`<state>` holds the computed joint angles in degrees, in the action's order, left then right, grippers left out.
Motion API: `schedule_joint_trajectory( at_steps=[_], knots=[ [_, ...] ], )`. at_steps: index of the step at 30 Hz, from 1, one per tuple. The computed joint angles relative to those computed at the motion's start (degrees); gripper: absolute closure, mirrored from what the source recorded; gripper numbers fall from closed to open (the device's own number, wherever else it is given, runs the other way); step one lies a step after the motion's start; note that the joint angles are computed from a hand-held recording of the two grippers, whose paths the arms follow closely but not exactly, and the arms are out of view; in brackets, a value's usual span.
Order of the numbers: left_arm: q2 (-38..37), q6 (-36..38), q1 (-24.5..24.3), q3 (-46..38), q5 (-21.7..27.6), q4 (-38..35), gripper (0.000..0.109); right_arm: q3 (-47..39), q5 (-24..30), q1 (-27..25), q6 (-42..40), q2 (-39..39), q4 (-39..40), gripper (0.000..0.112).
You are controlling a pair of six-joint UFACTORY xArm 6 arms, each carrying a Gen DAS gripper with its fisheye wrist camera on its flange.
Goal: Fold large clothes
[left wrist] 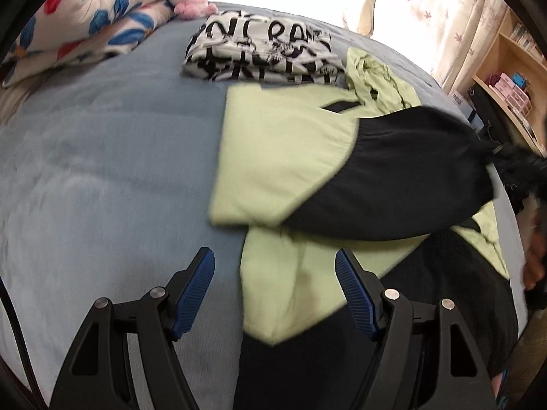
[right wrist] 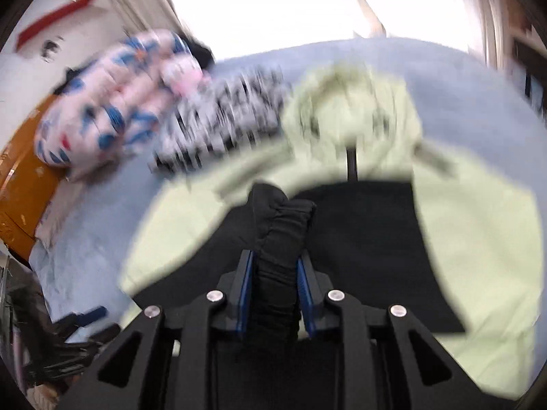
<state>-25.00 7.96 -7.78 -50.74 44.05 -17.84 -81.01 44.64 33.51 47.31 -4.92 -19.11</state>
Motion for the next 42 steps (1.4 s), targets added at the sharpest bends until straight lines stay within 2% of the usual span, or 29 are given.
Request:
schedule_joint_trajectory(
  at_steps=[4, 9, 12, 14, 15, 16, 19, 21, 27, 28, 30, 32, 33, 34, 35, 38, 40, 41, 42],
  knots=[
    [3.7, -1.1, -1.6, -3.6, -2.0, 0.2, 0.037, -1.7, 2.0, -3.9, 0.2, -1.2, -6.3, 0.088],
    [8.1, -1.8, -3.8, -6.9, -3.0, 1.4, 0.037, 3.1, 5.9, -9.1, 4.3, -3.7, -12.8, 0.087],
    [11.5, -3.2, -4.7, -8.8, -2.3, 3.8, 0.037, 8.0, 7.0, -13.2, 1.8, -3.8, -7.0, 0.083],
    [13.2, -3.8, -5.1, -9.8, -2.0, 5.1, 0.037, 10.9, 7.6, -16.2, -0.7, -3.7, 0.8, 0.082],
    [14.4, -3.9, -5.0, -10.7, -1.4, 5.0, 0.037, 13.9, 5.7, -17.7, -1.2, -5.0, 4.6, 0.082],
    [15.7, -3.6, -4.8, -11.8, -0.7, 4.3, 0.037, 18.2, 1.3, -19.8, -2.4, -7.2, 10.4, 0.082],
    [20.0, -3.8, -4.0, -16.2, 1.1, 3.4, 0.037, 24.8, -5.6, -22.2, -4.5, -11.0, 18.4, 0.066],
    [23.8, -3.7, -3.3, -20.1, 2.1, 2.3, 0.037, 25.4, -7.2, -22.7, -5.9, -11.3, 20.6, 0.060],
    [34.3, -5.6, -2.2, -30.5, 5.8, -0.1, 0.037, 21.4, -5.3, -21.5, -7.5, -7.9, 18.8, 0.060],
    [34.9, -5.3, -2.6, -31.0, 4.8, 0.3, 0.040, 19.9, -4.4, -21.2, -8.0, -6.3, 18.2, 0.060],
    [35.5, -3.8, -3.4, -31.4, 2.7, 0.6, 0.093, 19.3, -3.4, -20.5, -8.9, -5.4, 16.0, 0.062],
    [35.4, -5.2, -3.7, -31.7, 1.7, 2.0, 0.102, 17.1, -1.8, -18.8, -8.0, -4.4, 10.5, 0.084],
    [34.5, -5.0, -3.8, -30.5, -0.3, 2.5, 0.103, 17.7, -3.1, -18.8, -7.1, -5.1, 9.7, 0.087],
    [33.6, -4.1, -3.9, -29.3, -2.4, 2.7, 0.103, 19.2, -6.1, -18.8, -5.4, -6.5, 8.2, 0.087],
    [32.9, -2.9, -3.9, -28.1, -3.8, 2.3, 0.103, 19.7, -6.6, -19.0, -3.8, -6.7, 6.5, 0.087],
    [33.3, -0.5, -3.3, -27.1, -3.6, 1.1, 0.100, 17.4, -1.6, -19.1, -6.0, -3.3, 9.4, 0.085],
    [33.2, -1.0, -3.1, -27.3, -3.4, 2.0, 0.092, 15.8, 0.5, -18.5, -5.3, -2.8, 7.3, 0.081],
    [33.1, -2.3, -3.1, -27.6, -3.0, 3.6, 0.080, 14.4, 2.4, -18.6, -5.6, -2.4, 8.1, 0.076],
    [32.9, -5.6, -3.2, -28.4, -2.3, 7.5, 0.070, 14.4, 2.3, -19.0, -6.1, -2.9, 9.5, 0.069]
  ],
)
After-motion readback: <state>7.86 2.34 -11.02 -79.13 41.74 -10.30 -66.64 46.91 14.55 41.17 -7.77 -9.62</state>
